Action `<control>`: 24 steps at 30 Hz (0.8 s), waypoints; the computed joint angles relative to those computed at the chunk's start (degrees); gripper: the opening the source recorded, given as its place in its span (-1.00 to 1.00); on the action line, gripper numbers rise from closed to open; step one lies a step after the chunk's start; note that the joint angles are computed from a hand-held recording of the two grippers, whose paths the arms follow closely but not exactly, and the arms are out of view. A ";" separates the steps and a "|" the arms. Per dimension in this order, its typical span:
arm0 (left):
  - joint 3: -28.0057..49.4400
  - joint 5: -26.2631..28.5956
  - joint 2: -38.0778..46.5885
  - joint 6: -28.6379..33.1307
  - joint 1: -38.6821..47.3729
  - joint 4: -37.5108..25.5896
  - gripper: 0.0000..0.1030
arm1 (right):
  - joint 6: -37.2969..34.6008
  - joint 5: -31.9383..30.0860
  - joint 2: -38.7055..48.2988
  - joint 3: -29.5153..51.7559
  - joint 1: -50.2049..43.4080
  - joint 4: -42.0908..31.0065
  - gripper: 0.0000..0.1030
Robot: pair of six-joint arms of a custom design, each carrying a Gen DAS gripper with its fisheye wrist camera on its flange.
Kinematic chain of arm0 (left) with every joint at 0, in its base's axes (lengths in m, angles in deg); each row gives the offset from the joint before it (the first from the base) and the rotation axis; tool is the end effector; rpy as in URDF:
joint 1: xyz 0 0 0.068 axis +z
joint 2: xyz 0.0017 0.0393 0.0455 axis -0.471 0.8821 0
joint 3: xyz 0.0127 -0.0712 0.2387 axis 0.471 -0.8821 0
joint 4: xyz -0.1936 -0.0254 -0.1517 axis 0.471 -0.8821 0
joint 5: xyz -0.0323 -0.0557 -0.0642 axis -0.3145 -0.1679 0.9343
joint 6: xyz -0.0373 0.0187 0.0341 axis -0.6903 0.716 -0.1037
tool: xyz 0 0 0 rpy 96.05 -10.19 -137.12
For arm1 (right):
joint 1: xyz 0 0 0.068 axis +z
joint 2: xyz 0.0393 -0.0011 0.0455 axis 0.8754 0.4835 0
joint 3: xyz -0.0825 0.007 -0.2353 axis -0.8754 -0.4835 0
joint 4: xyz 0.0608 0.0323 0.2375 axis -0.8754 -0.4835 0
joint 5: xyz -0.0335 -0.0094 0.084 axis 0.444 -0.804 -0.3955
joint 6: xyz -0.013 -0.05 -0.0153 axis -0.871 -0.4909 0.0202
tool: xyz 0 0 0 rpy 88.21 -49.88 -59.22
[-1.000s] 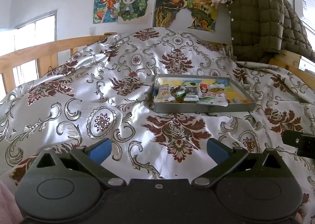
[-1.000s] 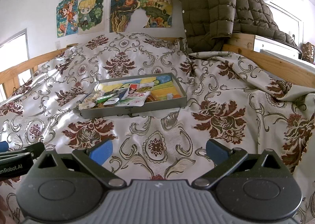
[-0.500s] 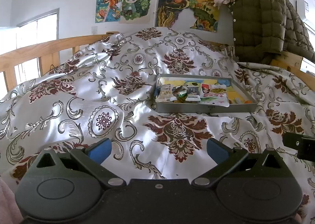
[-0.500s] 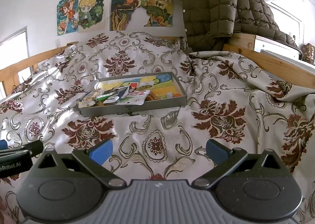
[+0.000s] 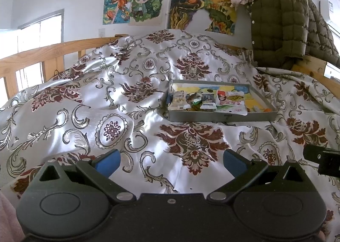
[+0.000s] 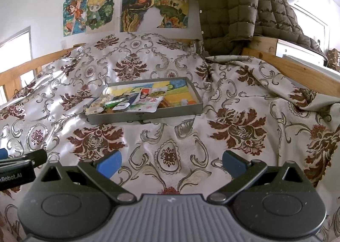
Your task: Organize snacks
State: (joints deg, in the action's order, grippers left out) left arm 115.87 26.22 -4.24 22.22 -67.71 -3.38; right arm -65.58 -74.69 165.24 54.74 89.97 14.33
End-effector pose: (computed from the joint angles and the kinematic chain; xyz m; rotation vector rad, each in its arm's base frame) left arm 0.2289 -0.1558 0.2016 -0.3479 2.0225 0.1292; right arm 0.2853 0.1475 0.2152 -0.2351 2.0576 0.1356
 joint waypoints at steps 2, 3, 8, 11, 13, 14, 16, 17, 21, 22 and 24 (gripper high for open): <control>0.06 0.07 0.02 -0.24 -0.06 -0.28 0.98 | 0.17 0.18 0.10 0.21 0.09 -0.25 1.00; 0.02 0.11 -0.07 -0.26 -0.02 -0.37 0.98 | 0.19 0.27 0.22 0.44 0.19 -0.42 1.00; 0.13 0.16 0.05 -0.20 0.03 -0.42 0.98 | 0.11 0.27 0.26 0.56 0.22 -0.49 1.00; 0.06 0.14 -0.01 -0.15 -0.06 -0.51 0.99 | 0.14 0.30 0.23 0.54 0.25 -0.53 1.00; 0.01 0.06 0.00 -0.09 -0.08 -0.37 0.98 | 0.08 0.29 0.15 0.45 0.21 -0.51 1.00; 0.24 0.03 0.22 -0.28 -0.14 -0.46 0.98 | 0.11 0.31 0.19 0.52 0.25 -0.54 1.00; 0.23 -0.02 0.21 -0.30 -0.15 -0.48 0.98 | 0.09 0.31 0.15 0.55 0.25 -0.60 1.00; 0.34 -0.03 0.30 -0.40 -0.17 -0.57 0.98 | 0.14 0.42 0.27 0.79 0.37 -0.76 1.00; 0.39 0.03 0.33 -0.48 -0.18 -0.76 0.99 | 0.06 0.33 0.15 0.70 0.29 -0.81 1.00; 0.34 0.05 0.28 -0.44 -0.17 -0.74 0.99 | 0.00 0.29 0.11 0.66 0.26 -0.81 1.00; 0.41 -0.03 0.39 -0.41 -0.20 -0.71 0.98 | 0.12 0.50 0.28 0.91 0.45 -0.92 1.00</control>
